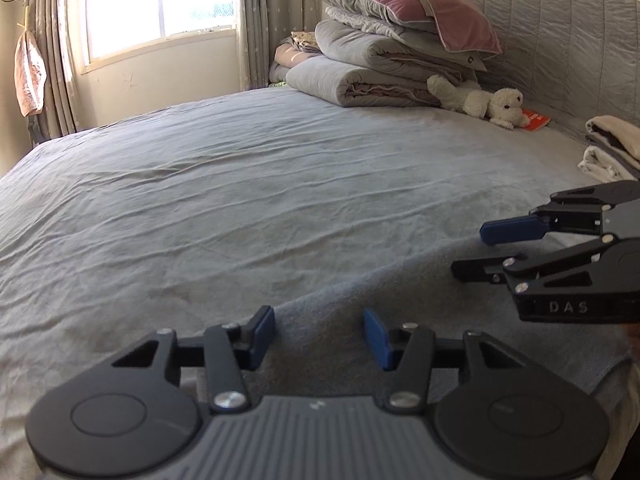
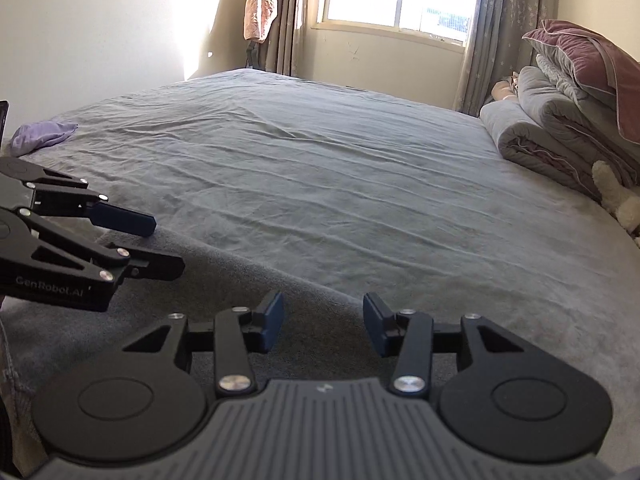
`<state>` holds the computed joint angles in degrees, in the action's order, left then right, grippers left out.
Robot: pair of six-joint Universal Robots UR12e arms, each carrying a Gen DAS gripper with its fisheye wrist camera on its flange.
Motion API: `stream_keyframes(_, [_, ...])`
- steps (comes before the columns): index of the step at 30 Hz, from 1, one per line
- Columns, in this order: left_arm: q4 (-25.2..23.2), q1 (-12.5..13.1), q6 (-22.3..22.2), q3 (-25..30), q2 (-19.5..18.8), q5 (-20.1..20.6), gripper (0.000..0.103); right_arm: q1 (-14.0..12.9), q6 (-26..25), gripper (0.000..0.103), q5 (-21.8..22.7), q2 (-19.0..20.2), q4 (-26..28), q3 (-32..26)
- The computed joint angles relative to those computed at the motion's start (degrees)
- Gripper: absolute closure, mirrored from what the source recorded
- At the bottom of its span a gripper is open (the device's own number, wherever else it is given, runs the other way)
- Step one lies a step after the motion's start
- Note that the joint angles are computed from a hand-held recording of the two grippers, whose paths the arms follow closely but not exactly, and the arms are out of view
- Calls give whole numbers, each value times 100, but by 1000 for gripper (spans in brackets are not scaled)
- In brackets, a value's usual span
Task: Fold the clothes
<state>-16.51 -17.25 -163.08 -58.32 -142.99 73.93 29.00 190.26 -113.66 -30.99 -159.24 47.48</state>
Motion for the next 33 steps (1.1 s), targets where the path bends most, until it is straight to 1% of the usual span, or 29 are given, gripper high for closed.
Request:
stream_keyframes(2, [-4,66,-87,-25,-27,-106,45,-47,90,55,14,-81,-84,224])
stream_keyframes(4, [-35,150,-340,-72,-2,-329,44,-97,195,56,42,-188,-224,506])
stream_keyframes(5, [-69,183,-437,-87,21,-413,43,-104,238,56,-14,-248,-285,632])
stream_keyframes(8, [-168,236,-496,-86,73,-565,43,-64,348,53,-306,-450,-445,950])
stream_keyframes(9, [-195,250,-503,-78,85,-623,43,-52,414,53,-301,-512,-537,1043])
stream_keyframes(11, [-173,263,-489,-33,73,-764,43,-34,593,53,-153,-630,-785,1215])
stream_keyframes(12, [-112,259,-507,-11,57,-840,43,-23,644,53,-69,-656,-887,1248])
stream_keyframes(14, [4,248,-535,20,30,-990,43,19,585,53,109,-591,-959,1118])
stream_keyframes(18, [117,207,-420,-143,77,-1238,43,124,265,53,321,-365,-904,783])
stream_keyframes(19, [192,205,-434,-267,124,-1263,43,148,194,53,312,-336,-879,769])
stream_keyframes(22, [687,239,-591,-810,313,-1409,42,206,0,53,199,-346,-907,925])
stream_keyframes(24, [1030,266,-633,-1166,435,-1415,41,235,-88,53,112,-434,-1089,1159])
stream_keyframes(27, [1374,318,-625,-1602,600,-1471,40,278,-204,52,-20,-578,-1402,1524])
stream_keyframes(30, [1607,368,-700,-1891,738,-1538,38,307,-305,51,-164,-716,-1523,1775])
stream_keyframes(33, [1596,397,-657,-2049,844,-1565,37,346,-341,51,-320,-814,-1527,1943])
